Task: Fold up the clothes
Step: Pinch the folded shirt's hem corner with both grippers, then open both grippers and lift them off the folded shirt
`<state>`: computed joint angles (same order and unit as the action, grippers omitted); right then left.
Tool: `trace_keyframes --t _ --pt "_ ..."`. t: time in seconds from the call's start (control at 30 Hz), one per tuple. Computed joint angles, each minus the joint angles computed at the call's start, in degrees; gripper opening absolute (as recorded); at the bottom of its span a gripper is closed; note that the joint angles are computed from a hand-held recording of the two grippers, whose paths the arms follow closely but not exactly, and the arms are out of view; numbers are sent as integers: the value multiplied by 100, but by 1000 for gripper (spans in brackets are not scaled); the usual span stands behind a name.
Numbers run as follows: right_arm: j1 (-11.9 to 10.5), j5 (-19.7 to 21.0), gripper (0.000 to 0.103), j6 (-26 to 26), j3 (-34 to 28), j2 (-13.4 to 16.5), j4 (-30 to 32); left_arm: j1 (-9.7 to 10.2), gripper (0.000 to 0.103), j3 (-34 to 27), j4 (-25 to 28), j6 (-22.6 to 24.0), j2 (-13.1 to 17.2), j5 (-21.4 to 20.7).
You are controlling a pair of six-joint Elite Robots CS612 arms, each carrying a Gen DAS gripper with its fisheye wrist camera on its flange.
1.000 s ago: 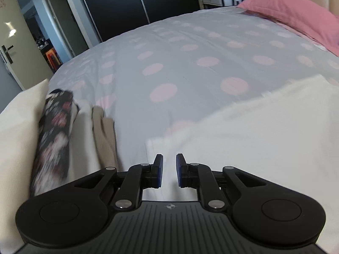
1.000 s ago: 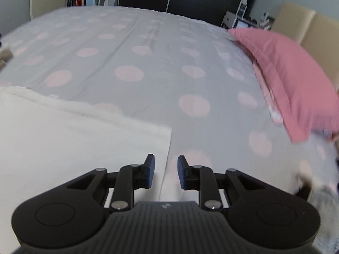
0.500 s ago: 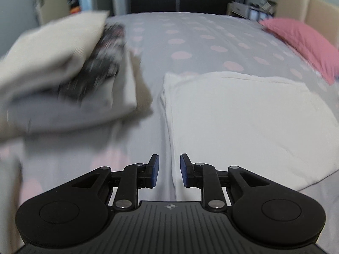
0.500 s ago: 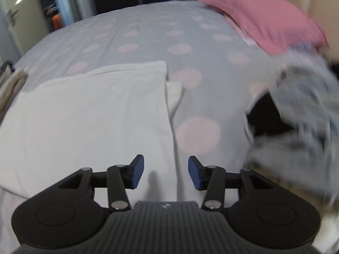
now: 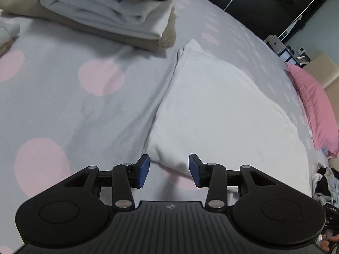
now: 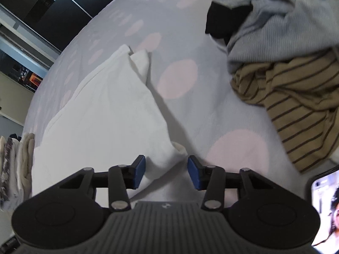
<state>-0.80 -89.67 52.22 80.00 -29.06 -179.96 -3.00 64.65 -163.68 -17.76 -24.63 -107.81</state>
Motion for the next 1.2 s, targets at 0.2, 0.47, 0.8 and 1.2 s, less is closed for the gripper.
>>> trace_keyframes --t 0.2,0.47,0.8,1.2 --pt "12 -23 47 -62 -200 137 15 -9 38 -165 85 -147 141 -53" --pt "42 -214 11 -433 -323 187 162 -51 12 -348 77 60 255 184" --pt "139 -803 12 -1026 -338 90 476 -103 15 -148 123 566 72 620" --pt "489 -2272 18 -3921 -372 51 69 -338 20 545 -998 2402 -289 1969"
